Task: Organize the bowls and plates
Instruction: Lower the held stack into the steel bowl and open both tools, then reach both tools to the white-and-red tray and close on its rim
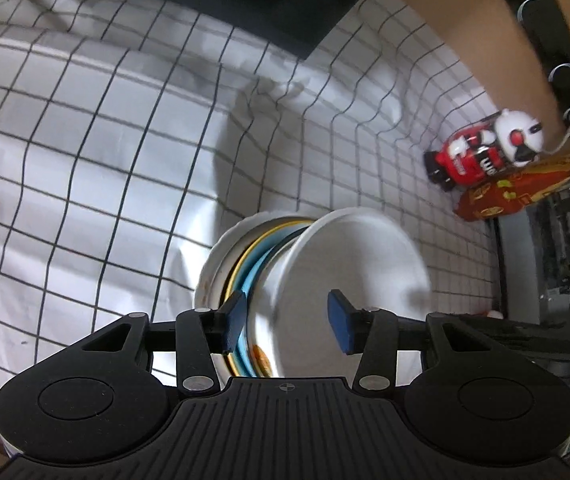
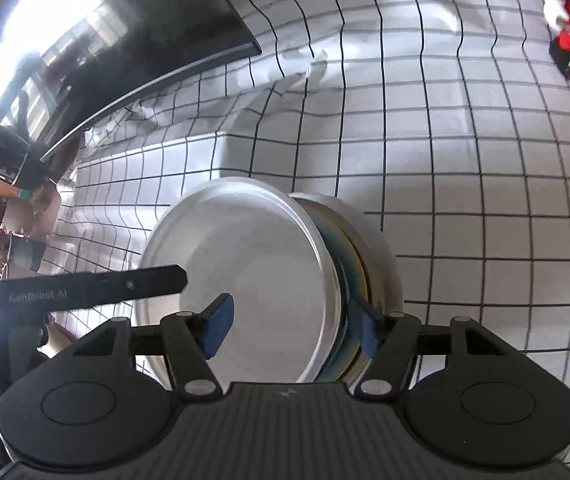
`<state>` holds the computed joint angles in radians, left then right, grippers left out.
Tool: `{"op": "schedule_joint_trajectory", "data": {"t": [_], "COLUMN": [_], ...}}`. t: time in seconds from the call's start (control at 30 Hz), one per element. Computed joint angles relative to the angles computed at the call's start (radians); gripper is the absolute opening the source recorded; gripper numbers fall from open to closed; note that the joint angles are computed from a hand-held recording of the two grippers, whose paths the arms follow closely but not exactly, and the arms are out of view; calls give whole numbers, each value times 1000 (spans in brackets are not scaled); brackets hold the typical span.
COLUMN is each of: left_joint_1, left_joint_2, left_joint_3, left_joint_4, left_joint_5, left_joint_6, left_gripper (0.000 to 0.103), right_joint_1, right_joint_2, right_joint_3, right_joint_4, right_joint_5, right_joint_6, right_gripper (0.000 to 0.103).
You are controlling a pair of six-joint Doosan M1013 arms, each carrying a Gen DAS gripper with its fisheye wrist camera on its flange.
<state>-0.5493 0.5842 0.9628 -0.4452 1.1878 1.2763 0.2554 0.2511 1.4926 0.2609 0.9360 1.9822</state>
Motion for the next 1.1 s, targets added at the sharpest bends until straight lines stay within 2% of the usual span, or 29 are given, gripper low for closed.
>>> {"op": "schedule_joint_trajectory", "data": {"t": [0.13, 0.37, 0.57, 0.67, 0.77, 0.9, 0.97, 1.0, 1.1], "left_joint_1": [-1, -7, -7, -13, -29, -60, -84, -99, -145], "left_joint_2": [-18, -9, -9, -25, -50, -62, -44, -26, 44], "left_joint_3": [-3, -24, -20, -21, -22, -30, -52, -73, -152], "left_joint_4": [4, 38, 41, 89, 172, 174, 118, 82, 7], "left_joint_5": [-23, -2, 10, -18, -79, -184, -205, -193, -110], "left_joint_6": [23, -10, -20, -34, -57, -28, 23, 52, 72], "left_gripper": [47, 47, 36, 36, 36, 37, 37, 37, 37], "right_joint_1": [3, 7, 10, 23, 36, 46, 45, 36, -15], "right_joint_2": [-17, -19, -31, -58, -111, -192, -225, -242, -304], "right_joint_3": [-2, -3, 14, 29, 71, 161, 208, 230, 304], "right_joint_4": [-11, -17, -43, -146, -316, -639, -782, -814, -804], "right_joint_5": [-15, -24, -34, -71, -152, -217, -194, -166, -105], "right_joint_6": [-20, -20, -8, 44, 142, 409, 543, 570, 578], "right_gripper": [54, 54, 54, 54, 55, 63, 63, 63, 63]}}
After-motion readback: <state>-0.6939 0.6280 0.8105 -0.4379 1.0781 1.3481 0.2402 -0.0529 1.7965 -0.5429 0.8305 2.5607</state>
